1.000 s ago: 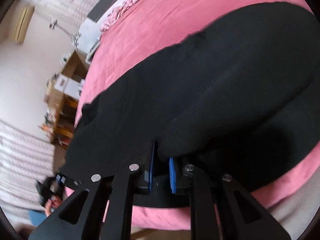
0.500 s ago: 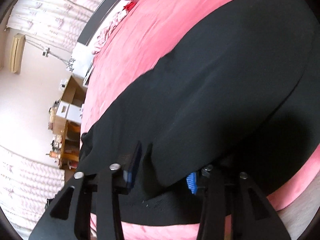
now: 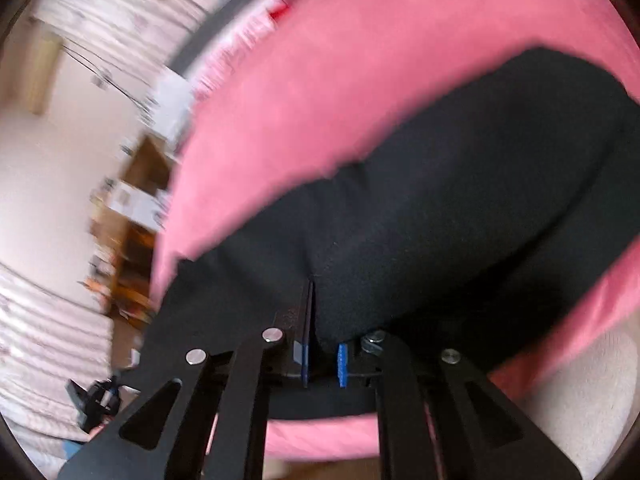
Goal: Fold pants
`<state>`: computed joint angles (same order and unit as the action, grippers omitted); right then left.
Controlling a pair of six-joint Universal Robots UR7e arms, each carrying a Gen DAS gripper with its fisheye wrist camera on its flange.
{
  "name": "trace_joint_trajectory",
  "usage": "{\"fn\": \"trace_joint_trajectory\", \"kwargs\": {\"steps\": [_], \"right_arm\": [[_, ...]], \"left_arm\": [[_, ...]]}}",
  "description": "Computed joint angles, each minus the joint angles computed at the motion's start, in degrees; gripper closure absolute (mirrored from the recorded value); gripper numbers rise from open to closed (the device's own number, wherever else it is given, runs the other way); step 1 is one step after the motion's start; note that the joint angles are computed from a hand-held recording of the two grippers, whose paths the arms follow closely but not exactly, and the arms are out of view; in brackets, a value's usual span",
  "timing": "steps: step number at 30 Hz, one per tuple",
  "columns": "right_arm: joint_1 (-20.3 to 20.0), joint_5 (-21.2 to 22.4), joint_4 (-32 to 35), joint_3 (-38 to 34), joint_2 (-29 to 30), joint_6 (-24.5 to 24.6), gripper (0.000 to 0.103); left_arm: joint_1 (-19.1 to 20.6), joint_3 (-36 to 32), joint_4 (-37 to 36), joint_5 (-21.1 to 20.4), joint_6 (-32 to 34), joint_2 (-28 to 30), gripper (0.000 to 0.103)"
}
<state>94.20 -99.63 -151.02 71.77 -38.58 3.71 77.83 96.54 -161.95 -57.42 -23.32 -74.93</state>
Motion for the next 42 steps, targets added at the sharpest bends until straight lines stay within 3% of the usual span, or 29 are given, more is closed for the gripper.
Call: {"fn": "trace_joint_trajectory", "kwargs": {"steps": [3,8,10,12,14,15,16,17,19,21,28,31,33,34,42], "right_arm": [[-1.56,-0.24,0.44,2.49,-0.01,3.33,0.094],[-2.12,0.25,0.30,2.74,-0.09,2.23,0.093],[-2.12,0.66,0.04,2.30,0.29,2.82,0.087],[-2.86,4.56,-1.71,3.64,-0.80,3.99,0.044],[-3.36,6.25,-7.91,5.54,-1.88,5.37,0.032],[-3.57,6.27,-10.16,6.04,-2.25,5.54,0.032],[-3.95,6.49,-11.37,6.15,-2.59,5.81,0.033],[-4.16,5.95,-12.29,6.25,-2.81,6.33,0.033],[-4.94,4.48,-14.69,6.38,-3.35,7.87,0.034],[-5.80,4.01,-17.09,6.80,-3.87,9.56,0.034],[-9.22,3.85,-20.93,4.17,-3.52,13.44,0.036],[-10.02,2.75,-21.50,1.88,-2.17,15.93,0.056],[-10.36,1.20,-20.84,0.79,-1.88,16.16,0.087],[-10.11,0.17,-20.01,0.05,-1.66,16.32,0.093],[-7.94,-2.95,-27.34,9.41,-7.77,9.82,0.096]], "left_arm": [[1.26,1.31,4.37,0.12,-2.98,-0.41,0.096],[-0.47,2.39,4.90,3.66,0.72,-1.51,0.096],[-0.95,3.35,3.13,4.02,1.64,-1.90,0.095],[-1.52,3.52,1.58,5.22,1.96,-1.87,0.091],[-3.18,3.46,-2.61,8.10,4.20,-1.27,0.074],[-3.98,3.54,-6.00,9.07,6.43,-0.74,0.049],[-4.99,4.02,-11.22,9.57,9.90,-0.26,0.028],[-5.49,4.28,-14.72,9.08,12.30,0.11,0.024],[-6.45,4.07,-19.57,7.03,17.55,1.33,0.022],[-6.89,2.77,-18.70,6.38,20.01,2.81,0.022],[-4.52,-5.83,-4.33,-1.16,18.31,11.03,0.021],[-3.13,-11.09,3.42,-3.23,17.92,15.59,0.021],[-2.69,-13.45,6.97,-2.06,16.81,17.63,0.021],[-2.57,-13.69,8.38,-1.32,15.75,18.15,0.021],[-2.18,-11.80,6.05,-1.41,16.35,17.86,0.021]]}}
